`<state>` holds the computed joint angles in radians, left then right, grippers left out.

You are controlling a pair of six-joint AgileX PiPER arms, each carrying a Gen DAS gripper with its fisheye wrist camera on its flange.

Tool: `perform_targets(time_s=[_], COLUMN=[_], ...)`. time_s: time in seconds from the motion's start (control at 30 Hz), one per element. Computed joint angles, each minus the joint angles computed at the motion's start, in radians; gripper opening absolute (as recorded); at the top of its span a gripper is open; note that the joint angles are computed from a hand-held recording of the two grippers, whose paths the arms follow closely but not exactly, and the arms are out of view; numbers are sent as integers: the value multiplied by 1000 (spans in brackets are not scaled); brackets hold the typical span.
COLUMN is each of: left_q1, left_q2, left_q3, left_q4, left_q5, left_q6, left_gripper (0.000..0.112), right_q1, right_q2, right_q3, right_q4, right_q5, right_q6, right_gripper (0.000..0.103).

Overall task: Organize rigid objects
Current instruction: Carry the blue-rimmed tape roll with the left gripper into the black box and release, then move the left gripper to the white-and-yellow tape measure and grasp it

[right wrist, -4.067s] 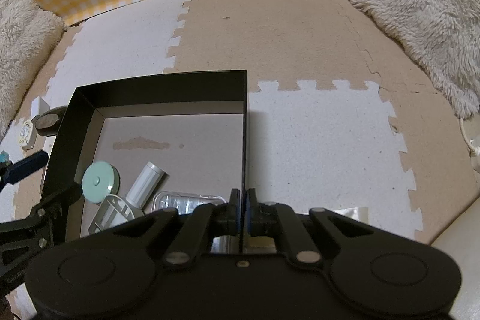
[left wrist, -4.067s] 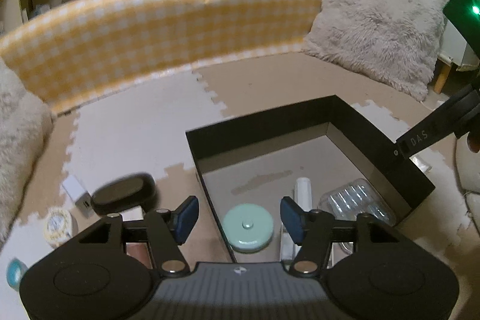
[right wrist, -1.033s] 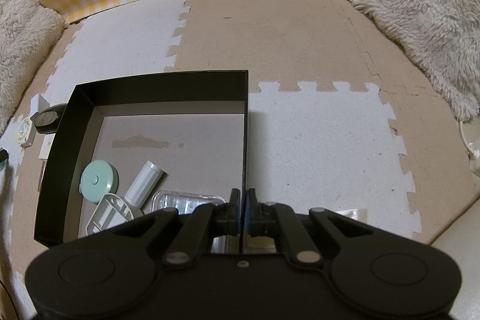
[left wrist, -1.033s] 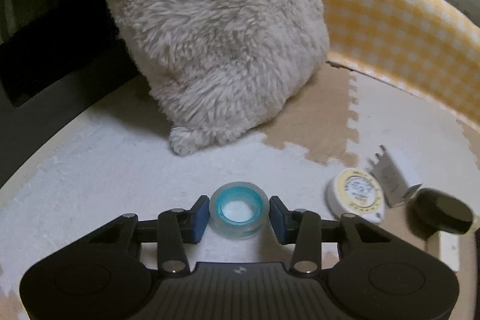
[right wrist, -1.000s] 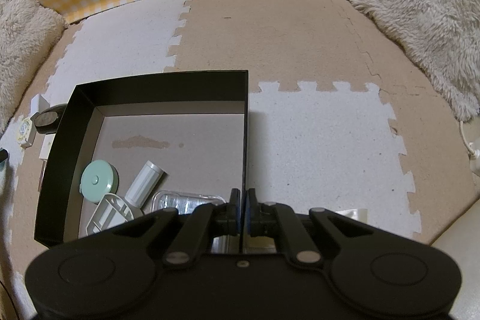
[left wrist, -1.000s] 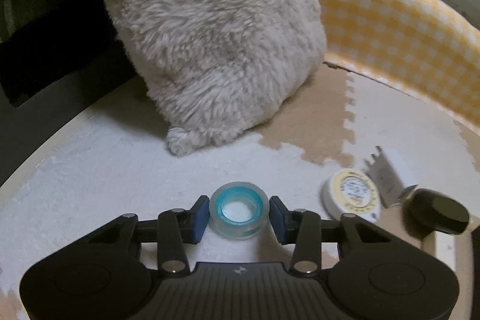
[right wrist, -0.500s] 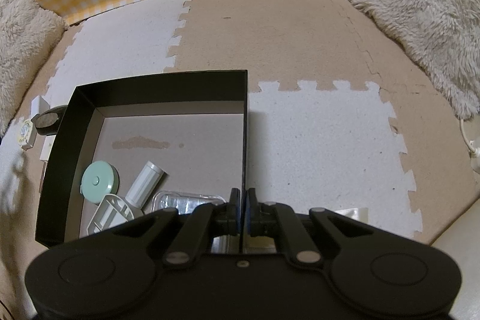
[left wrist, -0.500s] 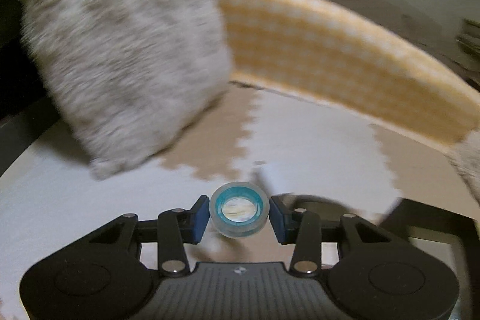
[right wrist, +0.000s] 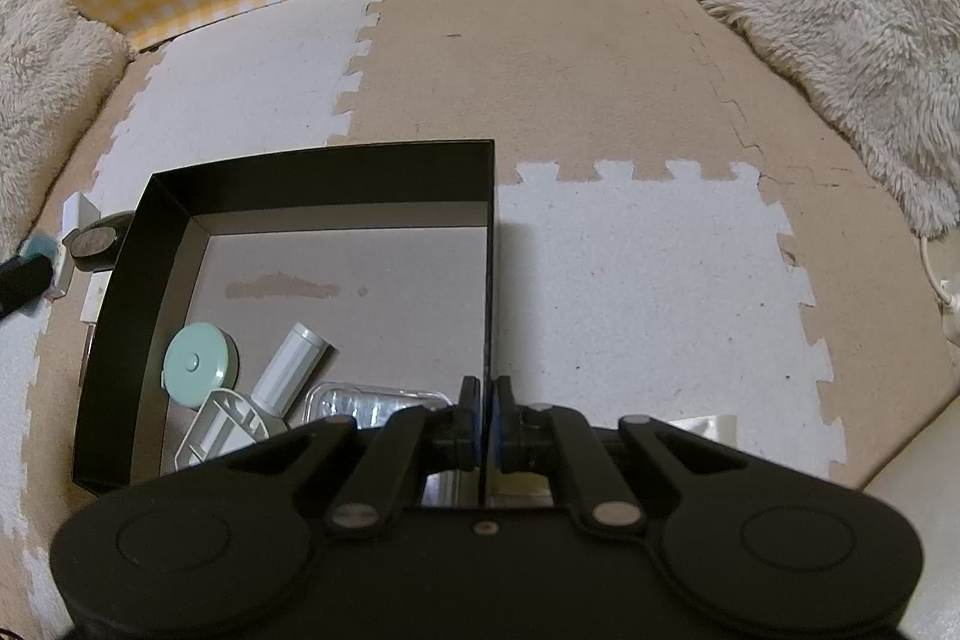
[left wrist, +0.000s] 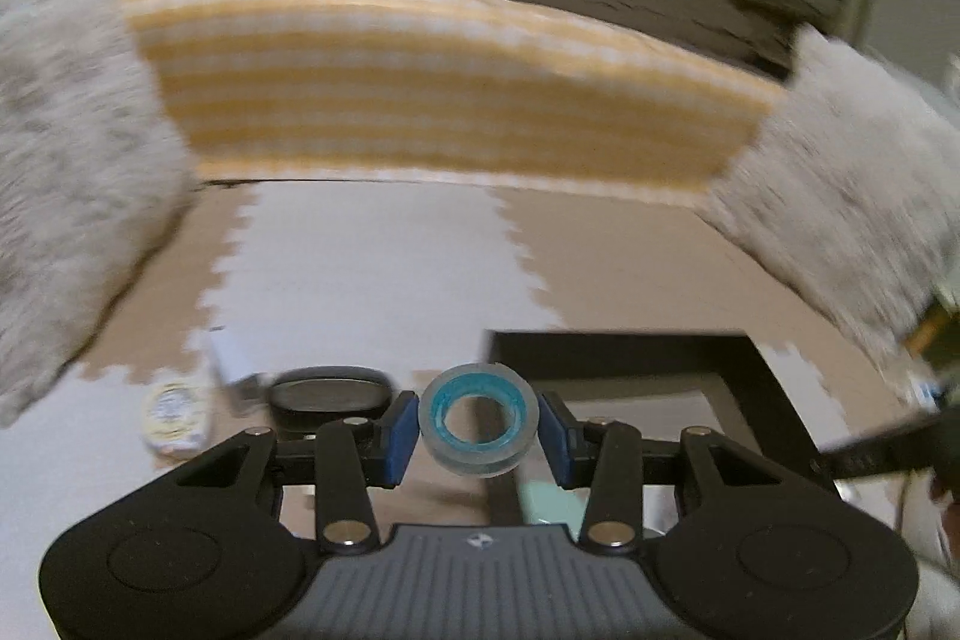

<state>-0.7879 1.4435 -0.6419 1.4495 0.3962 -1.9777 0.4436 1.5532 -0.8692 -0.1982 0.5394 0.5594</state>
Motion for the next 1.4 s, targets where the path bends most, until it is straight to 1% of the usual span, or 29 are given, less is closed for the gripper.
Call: perform_targets(time_s=[0.17,0.3,0.4,0.57,0.67,0.73,0.77,0.83,0.93,1.03,1.23,1.4], left_q1=[-16,-8,10,26,15,16,18,22,29,35,28,12], left_q2=[105,201,252,306,326,324,319,309,291,268,214,175], left_q3=[-77,-166,-222,-284,-302,-299,-294,-282,-271,-255,-222,-205], left_q4=[21,13,-13,-55,-50,-59,-65,-81,-161,-237,-379,-481], left_q5=[-45,-49,-55,-35,17,26,24,12,-11,-39,-71,-73], left_q6=[75,167,252,367,380,387,389,407,488,562,711,815], left_gripper=[44,44,44,44,46,56,64,66,66,69,78,87], right_q1=[-5,-2,-2,-5,-1,-1,-1,-1,-3,-3,-3,-3], right_q2=[0,1,4,8,10,11,11,11,9,9,9,9], right_q3=[1,-3,-8,-17,-19,-20,-19,-19,-18,-19,-19,-18], right_q4=[15,9,10,17,10,12,14,14,17,17,17,16], right_q5=[-2,5,10,19,23,22,22,22,23,23,24,25], right_q6=[-10,-7,-9,-15,-8,-9,-9,-9,-13,-14,-15,-16], right_gripper=[4,4,4,4,4,4,4,4,4,4,4,4])
